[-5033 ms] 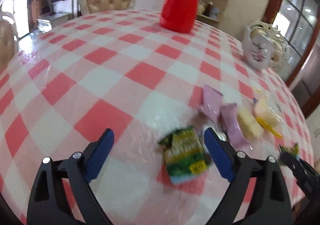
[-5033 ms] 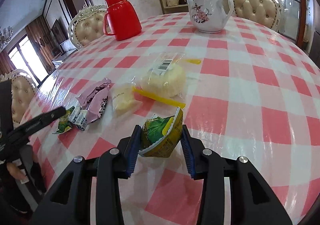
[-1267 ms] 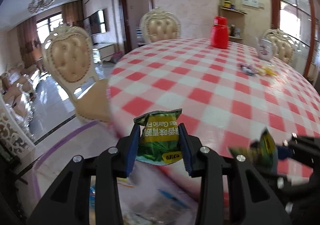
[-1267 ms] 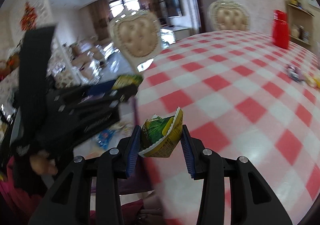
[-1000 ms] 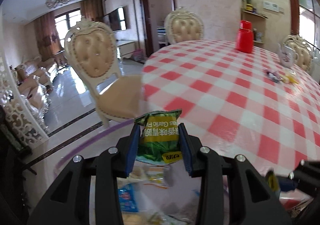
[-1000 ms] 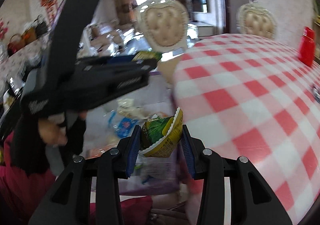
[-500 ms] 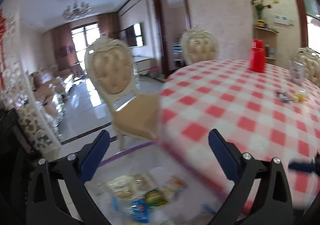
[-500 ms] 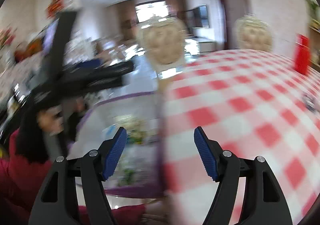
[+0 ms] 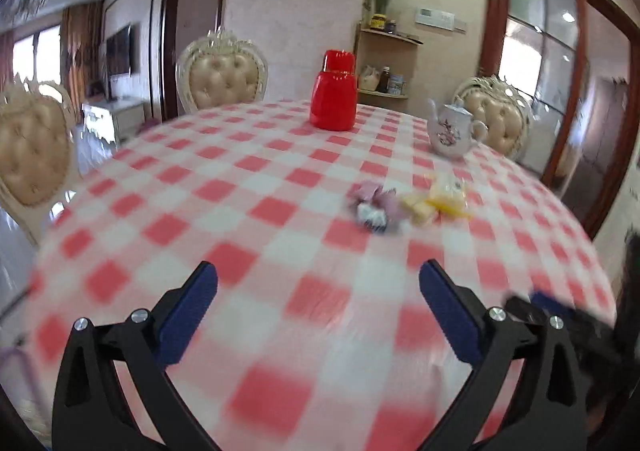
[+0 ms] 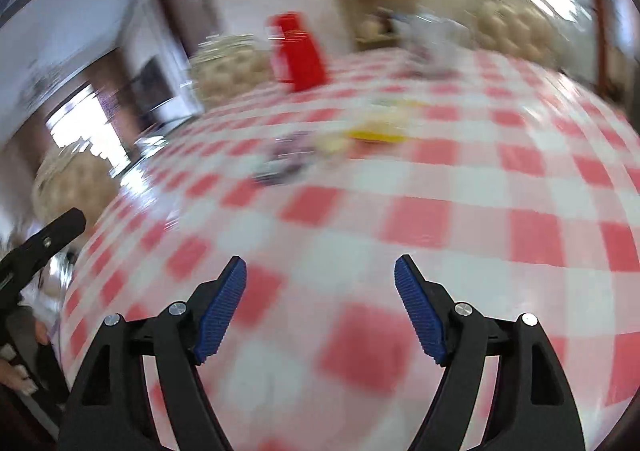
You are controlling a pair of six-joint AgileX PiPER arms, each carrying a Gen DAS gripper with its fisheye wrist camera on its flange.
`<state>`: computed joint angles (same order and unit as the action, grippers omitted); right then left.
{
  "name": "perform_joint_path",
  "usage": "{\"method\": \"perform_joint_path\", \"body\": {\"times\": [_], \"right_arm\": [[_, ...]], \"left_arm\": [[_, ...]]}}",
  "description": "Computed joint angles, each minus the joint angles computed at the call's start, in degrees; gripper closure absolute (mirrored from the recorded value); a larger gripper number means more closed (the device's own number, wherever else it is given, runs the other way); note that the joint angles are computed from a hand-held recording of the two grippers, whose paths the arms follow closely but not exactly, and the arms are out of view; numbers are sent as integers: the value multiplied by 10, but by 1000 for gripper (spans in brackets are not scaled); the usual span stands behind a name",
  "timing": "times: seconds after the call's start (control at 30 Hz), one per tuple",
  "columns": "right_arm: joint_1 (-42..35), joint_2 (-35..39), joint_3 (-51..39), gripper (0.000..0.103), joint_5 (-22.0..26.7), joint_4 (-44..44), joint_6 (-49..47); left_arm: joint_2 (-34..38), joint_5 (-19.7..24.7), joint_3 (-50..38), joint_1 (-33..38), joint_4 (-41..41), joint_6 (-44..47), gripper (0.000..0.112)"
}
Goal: Organize snacks
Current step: 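Carry both green packs to the clear box and open both grippers over it, then grasp the yellow sponge cake pack with the right gripper while the left gripper grasps a white-blue candy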
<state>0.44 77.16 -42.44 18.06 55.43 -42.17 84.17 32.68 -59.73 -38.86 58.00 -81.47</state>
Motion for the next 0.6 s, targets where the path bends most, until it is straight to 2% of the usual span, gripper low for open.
{"method": "perform_joint_path", "body": {"times": [0.03,0.1,0.13,0.23,0.3,0.37,0.47,0.53,0.6], "right_arm": [[-39,23,-13,28,25,37,-40],[-62,53,-35,28,39,54,-67],[-65,65,-47,28,41,49,-72],[-58,120,-99,28,45,41,-99],[-35,166,-153,30,44,-11,-68],[-8,215,-218,38,39,-75,-13],[18,277,-313,42,53,-192,82],[30,339,-406,42,89,-275,156],[38,396,-495,43,132,-340,210]], "left_arm": [[41,-16,-33,12,-9,-4,11],[127,-30,-113,35,-54,16,11],[174,-19,-165,44,-82,32,11],[244,0,-255,68,-130,46,11],[291,7,-322,85,-166,51,11],[312,-7,-347,97,-174,52,11],[326,-35,-343,112,-136,49,11],[326,-27,-334,125,-113,29,11],[310,-49,-308,143,-99,-20,11]]}}
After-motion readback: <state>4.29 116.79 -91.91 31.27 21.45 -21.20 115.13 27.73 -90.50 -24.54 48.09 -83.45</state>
